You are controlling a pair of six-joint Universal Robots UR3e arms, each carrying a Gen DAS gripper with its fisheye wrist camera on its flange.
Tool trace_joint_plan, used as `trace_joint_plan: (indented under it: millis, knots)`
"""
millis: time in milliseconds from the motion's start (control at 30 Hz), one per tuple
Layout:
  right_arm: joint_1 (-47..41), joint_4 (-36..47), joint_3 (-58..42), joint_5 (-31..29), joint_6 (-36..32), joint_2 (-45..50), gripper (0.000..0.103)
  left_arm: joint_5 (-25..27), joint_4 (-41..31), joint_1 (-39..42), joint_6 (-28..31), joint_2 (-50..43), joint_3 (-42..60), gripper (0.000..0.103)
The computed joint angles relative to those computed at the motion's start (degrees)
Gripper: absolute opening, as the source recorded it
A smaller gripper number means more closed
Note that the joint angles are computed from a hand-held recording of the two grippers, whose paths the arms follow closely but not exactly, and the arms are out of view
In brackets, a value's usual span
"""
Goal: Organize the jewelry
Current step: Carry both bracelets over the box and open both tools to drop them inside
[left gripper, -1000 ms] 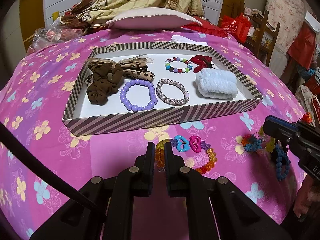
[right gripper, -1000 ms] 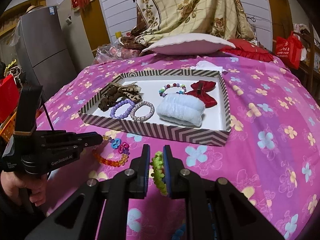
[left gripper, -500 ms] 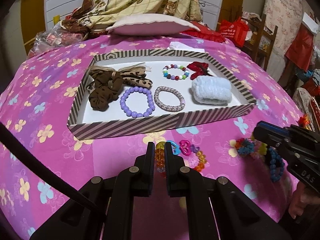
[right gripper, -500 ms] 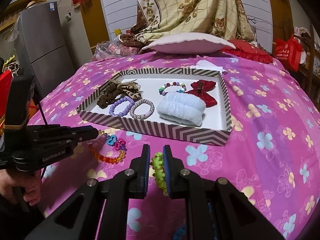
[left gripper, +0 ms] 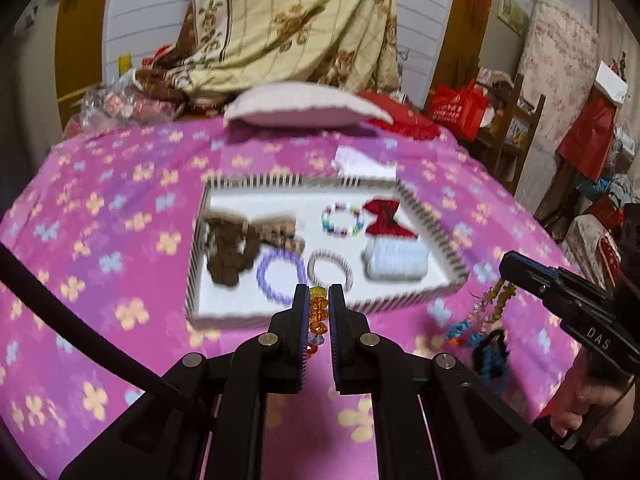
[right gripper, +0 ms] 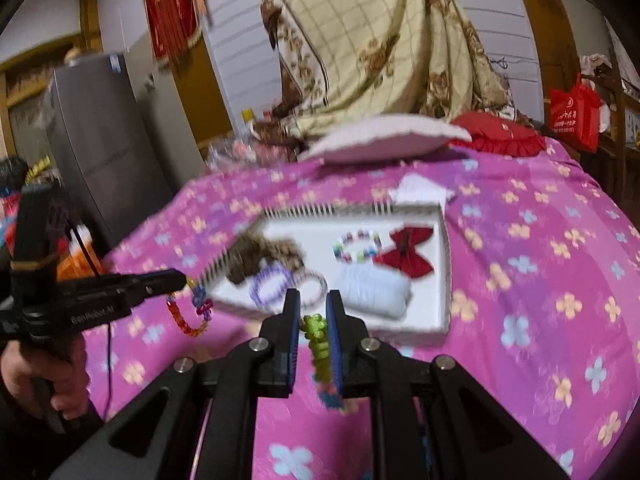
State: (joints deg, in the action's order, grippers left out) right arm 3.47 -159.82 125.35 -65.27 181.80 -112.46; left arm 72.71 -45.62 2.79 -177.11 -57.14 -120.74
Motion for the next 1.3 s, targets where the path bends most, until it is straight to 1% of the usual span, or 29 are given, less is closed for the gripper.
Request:
trace_joint_plan:
  millis: [100,200,267,333,400,467,533,600,700,800,867,933,967,1067,1200,1300]
  knots:
    - [-1.91,0.62,-5.16,2.93,0.97,2.12,0.013,0.33,1.57,-0.33,-0.46,-3.42,3.92,0.018]
    - [-1.64,0.42,-11.29,3.07,1.58,6.52,0.013,-0.38,3.55,-0.14,-1.06,-8.28,7.54,0.018]
    - [-0.73,0.06,-15.30,2.05,2.10,9.82,0.013,0.10,5.39,-1.18,-1.80,-12.53,9.92,0.018]
    - [0.30,-0.65,-20.37,1.25,3.49,14.55,0.013,1.93,6.55,-3.09,-1.70,-19.69,15.28,0.018]
    - [1.43,-1.29,-25.63,1.23,5.16,19.99,0.013,2.06,6.05,-3.54,-1.99,-25.15,20.32,0.018]
    - [2.91,-1.62,-30.04,0.46,6.22,25.00,0.013,3.48,6.50,-4.02,-2.72,-31.15,25.91,0.018]
    - [4.14,-1.66,-34.15,-0.16,7.06,30.11,0.013,3.71,6.30,-3.57,-3.23,-35.69,30.14,0.018]
    - [5.14,-1.67,-37.90,-0.38,8.15,35.43,0.013,5.10,5.98,-3.36,-3.85,-41.47,34.95,0.018]
    - [5.84,-0.19,-43.61,-0.13,10.15,43.12,0.013,5.46,4.74,-2.68,-4.00,-49.29,40.43,0.018]
    - [6.10,0.86,-48.14,1.49,12.91,49.99,0.013,9.46,3.69,-3.02,-4.10,-56.41,44.96,0.018]
    - [6.78,1.66,-51.54,1.52,13.57,53.76,0.013,11.87,4.78,-2.73,-4.09,-58.72,45.38,0.018]
    - [7.46,1.72,-54.55,1.80,14.43,56.82,0.013,12.76,5.96,-1.66,-4.73,-59.54,44.76,0.018]
    - [7.78,1.38,-55.93,1.93,14.86,58.12,0.013,12.60,6.54,-0.70,-5.42,-59.58,44.04,0.018]
    - [8.59,1.18,-58.73,0.84,15.74,61.05,0.013,9.89,6.52,1.63,-5.97,-59.84,42.92,0.018]
    - [8.48,5.44,-60.00,-1.10,15.78,62.84,0.013,10.27,9.09,1.65,-5.36,-59.61,40.59,0.018]
    - [8.10,8.36,-59.24,-2.86,15.50,62.96,0.014,11.00,9.40,1.12,-5.36,-59.49,40.50,0.018]
